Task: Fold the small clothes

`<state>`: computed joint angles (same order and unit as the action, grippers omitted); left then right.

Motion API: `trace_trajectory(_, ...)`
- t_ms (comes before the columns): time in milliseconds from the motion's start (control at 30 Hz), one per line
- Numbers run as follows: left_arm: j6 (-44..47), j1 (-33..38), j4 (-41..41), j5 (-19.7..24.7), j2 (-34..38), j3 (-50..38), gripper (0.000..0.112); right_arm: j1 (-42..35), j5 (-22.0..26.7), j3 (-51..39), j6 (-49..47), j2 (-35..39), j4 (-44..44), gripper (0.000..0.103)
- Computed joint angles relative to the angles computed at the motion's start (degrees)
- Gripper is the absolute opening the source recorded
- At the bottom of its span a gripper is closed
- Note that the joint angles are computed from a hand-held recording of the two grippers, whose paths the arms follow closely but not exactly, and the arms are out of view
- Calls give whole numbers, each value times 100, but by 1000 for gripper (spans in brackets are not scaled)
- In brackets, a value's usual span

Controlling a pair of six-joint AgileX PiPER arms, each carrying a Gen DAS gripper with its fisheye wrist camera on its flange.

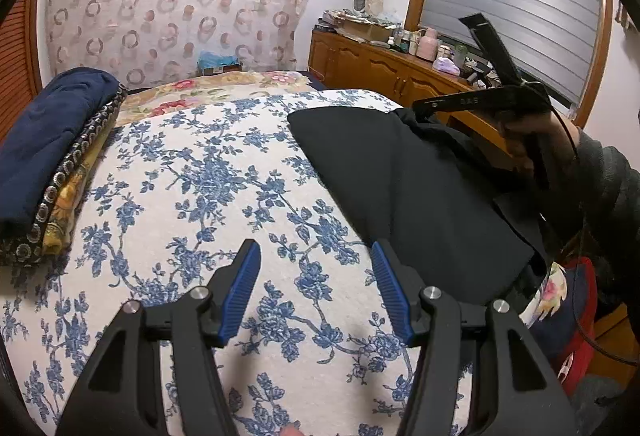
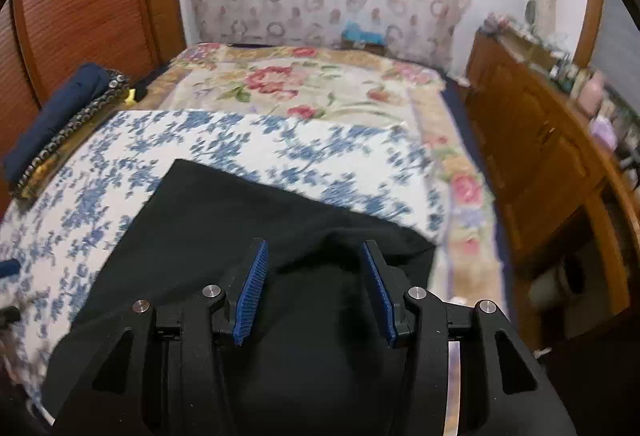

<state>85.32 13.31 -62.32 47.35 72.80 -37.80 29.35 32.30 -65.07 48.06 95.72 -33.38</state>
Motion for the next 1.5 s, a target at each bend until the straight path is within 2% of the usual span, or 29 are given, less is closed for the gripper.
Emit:
trace_trajectory(167,10,-101,-6,-49,-6,74,57,93,231,-349,-205,441,224,48)
trace_trajectory(267,37,-137,12,-79,-6,115,57,117,363,-400,-309,541,172,12)
trace_trajectory(400,72,-113,14,-45,-1,135,57,33,221,-41,-90,132,-66,3)
trace_trajectory(467,63,-133,9,-68,-4,144,57,45,392,124,410,-127,-575,2)
trace_trajectory(500,70,-141,4,-72,-2,155,57,57,633,135,637,-212,-786,2)
trace_trajectory(533,71,-151,1,-78,-2,164,57,102,1104,99,992,-234,-1145,2)
trace_trajectory(600,58,-180,3,-80,-10,179,57,116,1527,144,1314,-323,-1536,2)
trace_trajectory(767,15,-286,54,-107,-45,187,57,172,1658,572,1679,-866,-1859,2)
trace_trajectory(833,-17,-341,72,-130,-73,198,57,250,1587,722,1740,-1060,-1831,11)
trace_trajectory(900,-39,-362,93,-124,-80,191,57,402,1519,899,1869,-1226,-1841,31)
trace_trajectory(933,-55,-389,105,-137,-96,201,57,506,1451,1000,1979,-1298,-1883,33)
trace_trajectory(1067,-86,-505,135,-191,-132,238,57,980,1131,1401,2141,-1599,-1805,33)
trace_trajectory(1167,-129,-632,147,-260,-137,269,57,1290,1197,1452,2285,-1449,-1855,33)
trace_trajectory(1467,-172,-807,220,-384,-163,343,57,501,537,1491,1918,-552,-1677,33)
trace_trajectory(1500,-170,-808,228,-387,-155,349,57,325,335,1603,1879,-557,-1627,33)
